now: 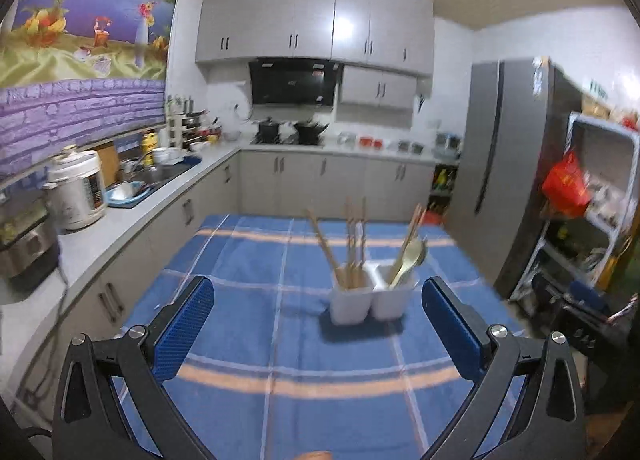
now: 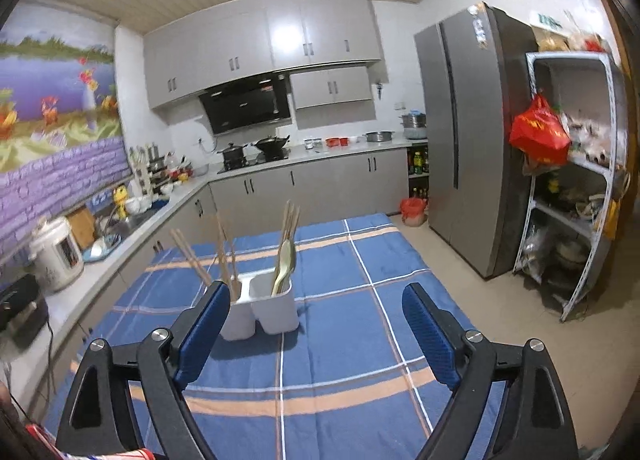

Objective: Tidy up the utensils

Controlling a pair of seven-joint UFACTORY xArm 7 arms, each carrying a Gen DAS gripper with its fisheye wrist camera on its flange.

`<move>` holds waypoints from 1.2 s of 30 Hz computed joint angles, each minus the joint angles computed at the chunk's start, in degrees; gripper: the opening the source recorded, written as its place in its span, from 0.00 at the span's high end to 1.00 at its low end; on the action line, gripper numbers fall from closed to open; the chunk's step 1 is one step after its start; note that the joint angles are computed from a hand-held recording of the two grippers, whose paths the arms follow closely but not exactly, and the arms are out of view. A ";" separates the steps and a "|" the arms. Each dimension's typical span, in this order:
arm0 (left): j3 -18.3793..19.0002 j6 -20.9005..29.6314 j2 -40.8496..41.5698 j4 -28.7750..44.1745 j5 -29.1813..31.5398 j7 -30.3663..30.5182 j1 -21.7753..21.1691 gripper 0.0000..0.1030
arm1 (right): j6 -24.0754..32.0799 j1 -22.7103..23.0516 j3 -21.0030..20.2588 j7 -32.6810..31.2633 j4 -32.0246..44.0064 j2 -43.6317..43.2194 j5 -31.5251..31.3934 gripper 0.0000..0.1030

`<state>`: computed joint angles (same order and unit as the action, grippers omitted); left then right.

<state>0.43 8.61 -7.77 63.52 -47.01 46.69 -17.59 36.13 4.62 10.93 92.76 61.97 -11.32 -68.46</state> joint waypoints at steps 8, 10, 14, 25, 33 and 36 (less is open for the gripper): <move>-1.37 -2.42 -2.99 -6.65 14.17 -12.36 1.44 0.00 | -1.88 1.06 0.55 -1.10 -2.06 0.02 3.36 0.11; -0.90 -2.09 -3.13 -7.16 16.15 -13.84 1.04 0.00 | -1.21 1.22 0.82 -1.14 -2.48 -0.01 3.74 0.11; -0.32 -1.01 -3.05 -7.70 19.09 -16.08 0.68 0.00 | -0.39 1.42 0.99 -0.86 -3.03 -0.08 4.24 0.11; -1.69 0.74 -1.58 -7.29 25.34 -21.38 2.21 0.00 | 0.66 2.09 0.86 -2.24 -2.62 0.73 4.48 0.11; -2.14 1.58 -0.52 -6.69 26.78 -22.83 2.56 0.00 | 0.53 2.53 0.15 -2.79 -2.12 1.77 4.71 0.11; -2.34 2.70 0.27 -5.95 26.81 -23.34 2.91 0.00 | 0.54 2.53 -0.10 -2.98 -2.24 1.77 4.74 0.11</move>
<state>-1.91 11.31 -7.49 57.58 -20.20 23.35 -14.68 36.67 7.15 10.83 89.78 59.74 -9.55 -63.72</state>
